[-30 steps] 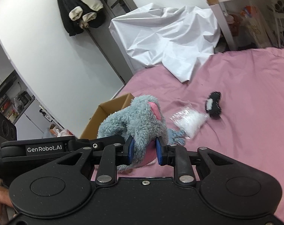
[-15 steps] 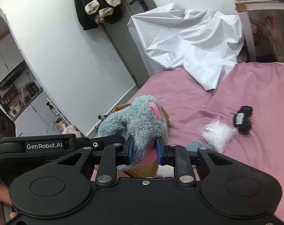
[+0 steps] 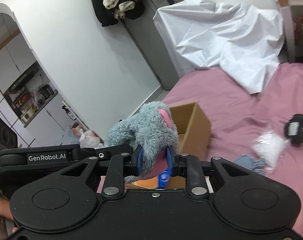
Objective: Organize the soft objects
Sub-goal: 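Carry the grey plush toy in the left tool over the box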
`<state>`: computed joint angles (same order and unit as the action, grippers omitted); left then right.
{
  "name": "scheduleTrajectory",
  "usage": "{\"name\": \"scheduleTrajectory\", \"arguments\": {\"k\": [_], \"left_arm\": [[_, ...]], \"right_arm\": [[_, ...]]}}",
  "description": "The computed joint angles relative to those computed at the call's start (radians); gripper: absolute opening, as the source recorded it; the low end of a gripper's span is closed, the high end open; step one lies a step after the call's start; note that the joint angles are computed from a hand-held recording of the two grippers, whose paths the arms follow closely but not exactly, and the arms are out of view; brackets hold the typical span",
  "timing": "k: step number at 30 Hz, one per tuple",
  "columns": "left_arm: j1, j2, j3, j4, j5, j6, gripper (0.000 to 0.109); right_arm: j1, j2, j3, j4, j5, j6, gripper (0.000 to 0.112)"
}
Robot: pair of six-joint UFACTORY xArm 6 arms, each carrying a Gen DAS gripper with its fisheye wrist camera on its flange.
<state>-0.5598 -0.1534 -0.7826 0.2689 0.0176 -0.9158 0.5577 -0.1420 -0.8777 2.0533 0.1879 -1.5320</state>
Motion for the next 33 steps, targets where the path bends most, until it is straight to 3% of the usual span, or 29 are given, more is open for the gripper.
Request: {"name": "scheduleTrajectory", "arguments": {"k": [6,10,18,20,28,33], "left_arm": [[0.045,0.010,0.004,0.013,0.004,-0.001,0.028],[0.056,0.029,0.009,-0.097,-0.007,0.092,0.028],[0.097,0.088,-0.024,0.036,0.025,-0.025,0.028],[0.108,0.096,-0.035,0.105,0.042,-0.086,0.028],[0.120,0.100,-0.076,0.305,0.137,-0.256,0.031],[0.104,0.079,-0.084,0.349,0.164,-0.289,0.045]], "right_arm": [[0.016,0.082,-0.068,-0.049,0.021,0.039,0.024],[0.023,0.125,-0.105,-0.029,0.019,0.026,0.028],[0.029,0.119,-0.110,0.157,-0.039,-0.129,0.030],[0.027,0.119,-0.114,0.193,-0.057,-0.164,0.039],[0.016,0.098,-0.102,0.322,-0.077,-0.295,0.061],[0.013,0.072,-0.073,0.334,-0.084,-0.309,0.071]]}}
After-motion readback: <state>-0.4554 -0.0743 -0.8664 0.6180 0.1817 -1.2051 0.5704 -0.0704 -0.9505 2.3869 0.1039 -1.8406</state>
